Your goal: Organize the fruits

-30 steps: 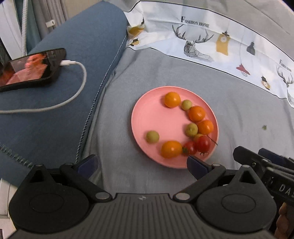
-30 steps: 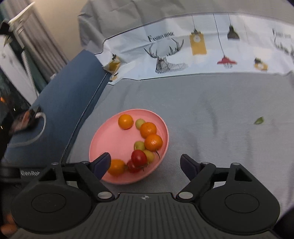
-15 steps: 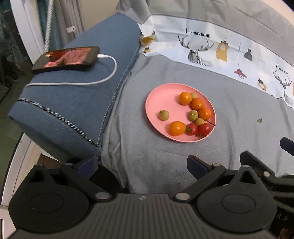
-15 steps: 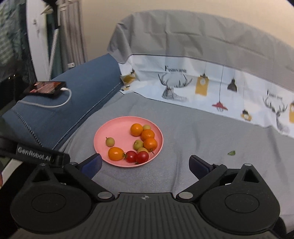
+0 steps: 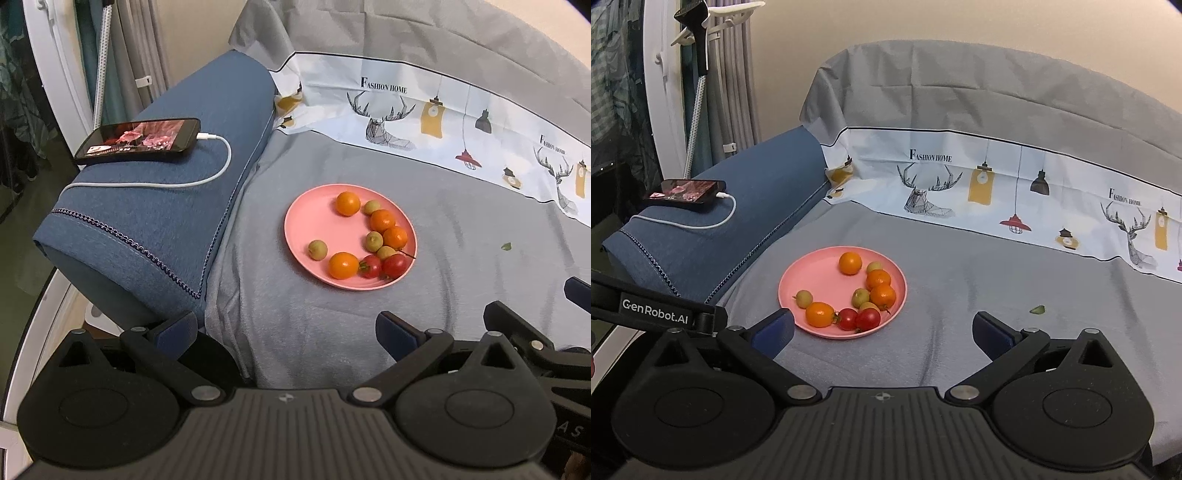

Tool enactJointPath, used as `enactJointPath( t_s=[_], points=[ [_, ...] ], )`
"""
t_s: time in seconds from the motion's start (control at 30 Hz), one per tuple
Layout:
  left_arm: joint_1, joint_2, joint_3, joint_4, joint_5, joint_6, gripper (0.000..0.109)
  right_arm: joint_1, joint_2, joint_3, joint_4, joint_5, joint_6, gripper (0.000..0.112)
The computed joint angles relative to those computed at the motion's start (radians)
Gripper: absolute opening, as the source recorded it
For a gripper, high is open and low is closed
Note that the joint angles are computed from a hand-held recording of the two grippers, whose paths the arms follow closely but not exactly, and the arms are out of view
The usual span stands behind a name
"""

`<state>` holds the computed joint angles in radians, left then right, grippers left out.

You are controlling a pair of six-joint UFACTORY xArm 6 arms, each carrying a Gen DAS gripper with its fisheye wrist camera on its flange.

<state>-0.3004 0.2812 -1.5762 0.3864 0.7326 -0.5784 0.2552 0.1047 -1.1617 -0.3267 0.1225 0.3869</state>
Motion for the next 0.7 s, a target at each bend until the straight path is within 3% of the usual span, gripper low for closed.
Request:
enactJointPath(
  t_s=[0.7],
  points=[
    [0.0,-0.042,0.05,0.014,-0.027,-0.013,0.103,-0.001,-0.023,0.019,-0.024,-0.01,0.035,0.102]
  ],
)
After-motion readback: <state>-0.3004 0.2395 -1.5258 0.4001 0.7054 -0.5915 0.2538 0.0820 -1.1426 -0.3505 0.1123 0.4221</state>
